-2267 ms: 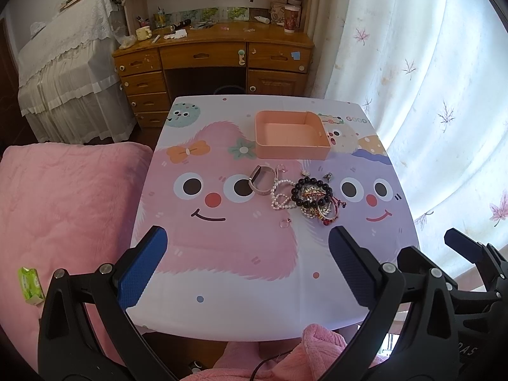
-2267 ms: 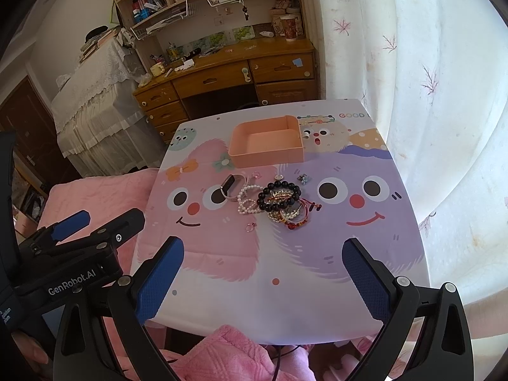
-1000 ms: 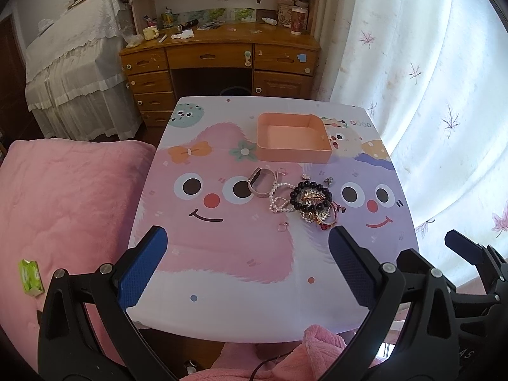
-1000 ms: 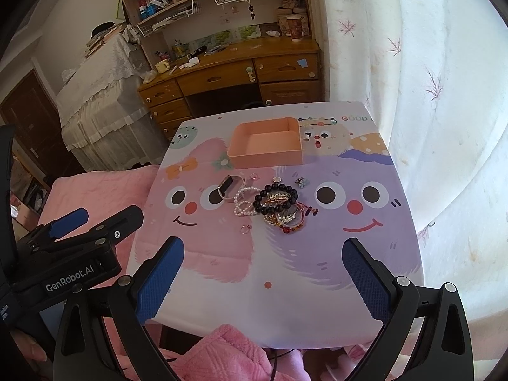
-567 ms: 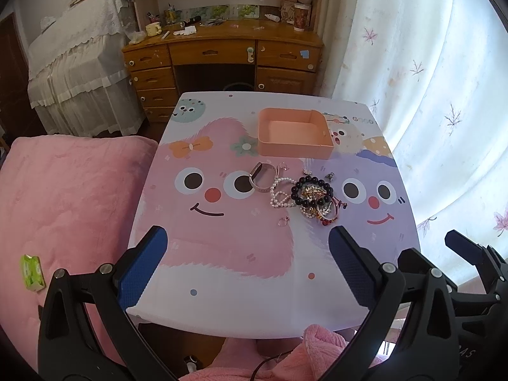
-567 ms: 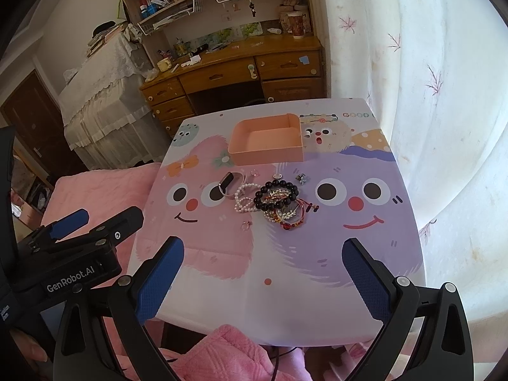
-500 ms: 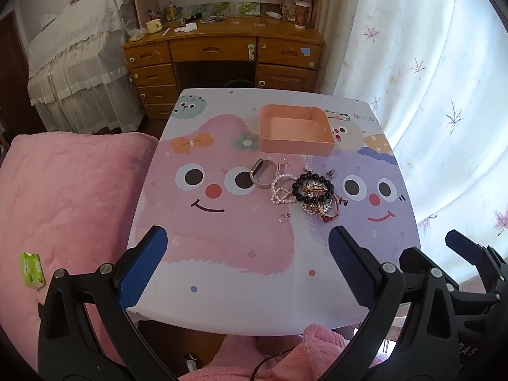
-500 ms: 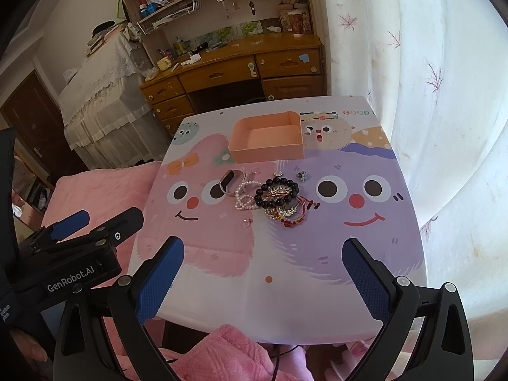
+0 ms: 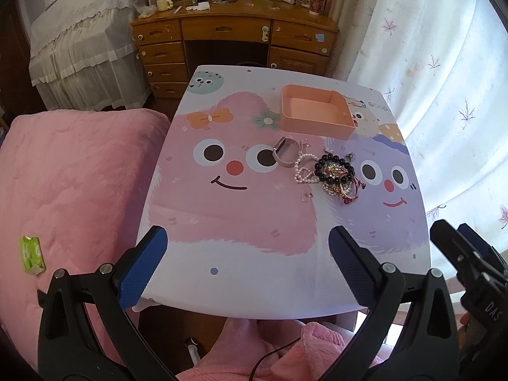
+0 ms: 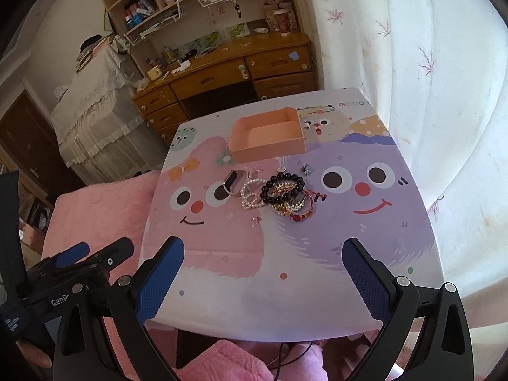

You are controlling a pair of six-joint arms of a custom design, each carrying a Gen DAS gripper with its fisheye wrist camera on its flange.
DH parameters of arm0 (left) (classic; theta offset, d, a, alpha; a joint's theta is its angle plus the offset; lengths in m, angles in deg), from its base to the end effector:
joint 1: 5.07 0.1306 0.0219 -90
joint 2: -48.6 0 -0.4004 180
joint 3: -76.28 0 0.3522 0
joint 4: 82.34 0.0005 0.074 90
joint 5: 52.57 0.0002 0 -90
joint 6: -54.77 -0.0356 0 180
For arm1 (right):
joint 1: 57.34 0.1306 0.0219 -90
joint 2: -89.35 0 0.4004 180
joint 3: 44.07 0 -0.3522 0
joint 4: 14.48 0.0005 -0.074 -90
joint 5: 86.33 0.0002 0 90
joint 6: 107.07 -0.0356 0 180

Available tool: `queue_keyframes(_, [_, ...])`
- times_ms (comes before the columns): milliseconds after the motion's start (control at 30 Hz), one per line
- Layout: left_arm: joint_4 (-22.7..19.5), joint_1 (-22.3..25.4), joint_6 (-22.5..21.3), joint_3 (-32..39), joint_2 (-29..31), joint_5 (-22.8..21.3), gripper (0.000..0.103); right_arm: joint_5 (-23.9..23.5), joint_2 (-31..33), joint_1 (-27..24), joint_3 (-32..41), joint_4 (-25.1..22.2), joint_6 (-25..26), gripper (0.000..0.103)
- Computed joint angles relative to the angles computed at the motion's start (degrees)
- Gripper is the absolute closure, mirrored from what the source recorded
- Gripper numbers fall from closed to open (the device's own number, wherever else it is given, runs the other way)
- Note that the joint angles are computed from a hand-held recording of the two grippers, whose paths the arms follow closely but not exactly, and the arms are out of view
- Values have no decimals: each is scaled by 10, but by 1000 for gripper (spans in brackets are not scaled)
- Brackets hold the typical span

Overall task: Organize jewelry
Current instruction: 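Move both tools down toward the jewelry pile, then grasp the white smartwatch with the left tool while the right tool grasps the red string bracelet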

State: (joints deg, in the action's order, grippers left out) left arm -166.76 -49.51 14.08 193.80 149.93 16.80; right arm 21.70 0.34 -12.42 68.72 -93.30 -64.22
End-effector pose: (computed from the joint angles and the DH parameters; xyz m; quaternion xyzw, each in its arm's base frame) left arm 0.3500 -0.3264 0.5217 -0.0748 0.9638 -0.0154 0.2553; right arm 0.3015 0.2844 0.5712 0.0629 0.9460 0.0975 0.3028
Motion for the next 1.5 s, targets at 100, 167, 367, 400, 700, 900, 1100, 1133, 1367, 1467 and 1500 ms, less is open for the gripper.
queue_keyframes(100, [32,30,-13,-44,-29,31,2,63,11,18,10,-11,-18,2])
queue_keyframes(167, [54,50,-25,-68,-42,56,2,115,20,35,19,-32,-17,2])
queue_keyframes(367, [94,98,-83,-101,-40,132,2,158,44,80,33,-98,-42,2])
queue_keyframes(400, [100,103,-100,-101,-35,139,2,157,43,84,31,-99,-43,2])
queue_keyframes(700, [126,106,-203,-57,14,151,2,194,78,103,26,-138,38,2])
queue_keyframes(900, [79,121,-189,12,78,131,2,174,123,88,33,-109,180,2])
queue_keyframes(1100, [8,143,-173,112,166,130,2,93,169,32,38,-31,320,2])
queue_keyframes(1133, [1,146,-174,129,181,131,2,88,178,22,37,-25,331,2])
queue_keyframes(1367, [-64,161,-185,293,326,150,8,-53,199,-60,-32,66,400,5])
queue_keyframes(1467, [-58,165,-191,331,369,163,13,-82,218,-78,-45,81,431,28])
queue_keyframes(1500, [-42,165,-196,331,377,167,17,-83,226,-83,-45,83,439,33])
